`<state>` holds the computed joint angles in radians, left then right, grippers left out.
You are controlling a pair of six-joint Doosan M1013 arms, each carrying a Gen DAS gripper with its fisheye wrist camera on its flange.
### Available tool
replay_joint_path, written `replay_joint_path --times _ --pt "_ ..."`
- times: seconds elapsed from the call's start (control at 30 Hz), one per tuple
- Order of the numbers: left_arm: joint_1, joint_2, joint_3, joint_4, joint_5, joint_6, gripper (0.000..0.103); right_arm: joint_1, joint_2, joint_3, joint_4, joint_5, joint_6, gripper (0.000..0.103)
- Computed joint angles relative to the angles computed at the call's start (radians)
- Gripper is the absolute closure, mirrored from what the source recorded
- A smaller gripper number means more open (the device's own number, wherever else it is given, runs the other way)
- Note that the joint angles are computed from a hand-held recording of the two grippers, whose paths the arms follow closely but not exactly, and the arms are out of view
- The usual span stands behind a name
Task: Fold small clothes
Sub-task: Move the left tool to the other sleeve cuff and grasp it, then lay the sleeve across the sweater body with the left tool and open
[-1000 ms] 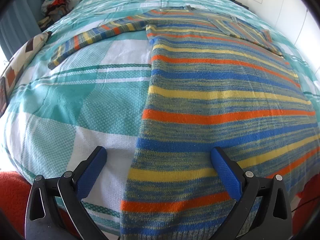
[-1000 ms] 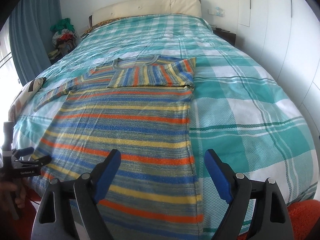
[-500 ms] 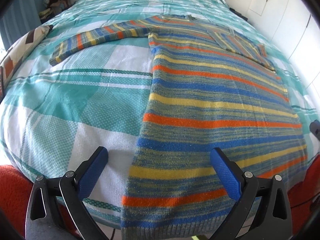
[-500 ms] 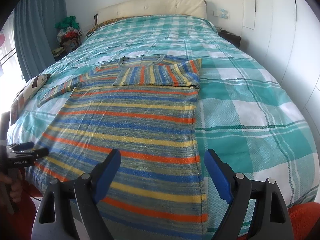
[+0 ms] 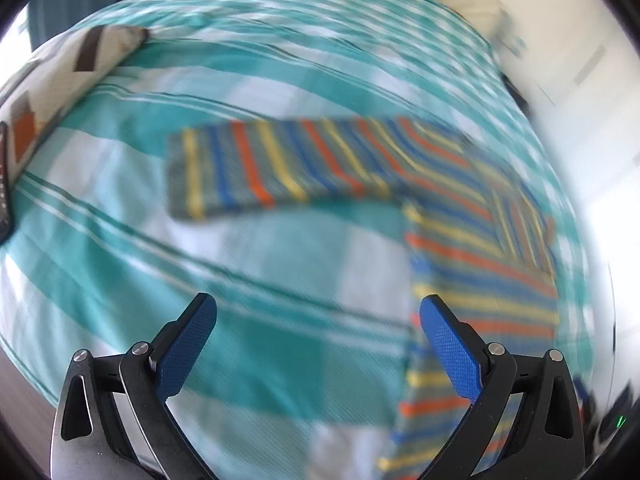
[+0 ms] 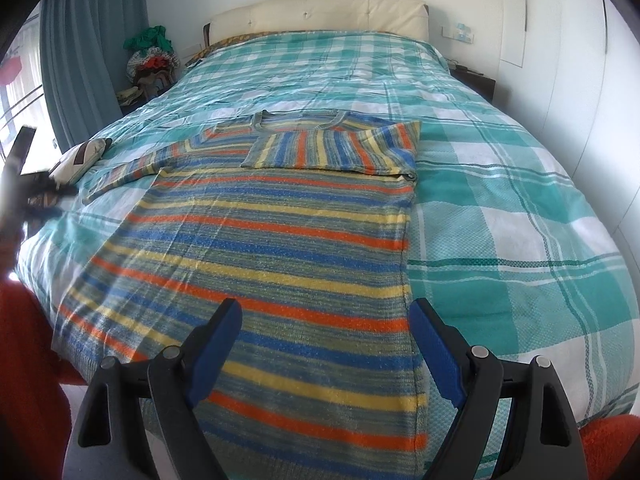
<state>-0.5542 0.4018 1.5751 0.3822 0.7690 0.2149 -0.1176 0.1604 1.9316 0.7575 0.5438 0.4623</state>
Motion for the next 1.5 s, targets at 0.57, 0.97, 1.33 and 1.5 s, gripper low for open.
replay_joint_path --times 0.57,0.97,1.33,1.5 --pt "0.131 0.097 -0.044 -0.059 0.093 -0.029 0.101 0.004 0.019 -0.012 -0.066 0.008 0.064 0.018" --pt "0.025 0.265 -0.566 0.098 0.341 0.452 0.101 -0.014 0.026 -0.023 0.009 0.068 0.032 0.018" --pt "-0.05 0.483 -0.891 -0.129 0.259 0.773 0.04 -0.03 0.023 -0.019 0.038 0.082 0.001 0.018" --pt "0.002 0.406 -0.726 -0.061 0.208 0.496 0.04 -0.045 0.029 -0.024 0.05 0.111 -0.001 0.018"
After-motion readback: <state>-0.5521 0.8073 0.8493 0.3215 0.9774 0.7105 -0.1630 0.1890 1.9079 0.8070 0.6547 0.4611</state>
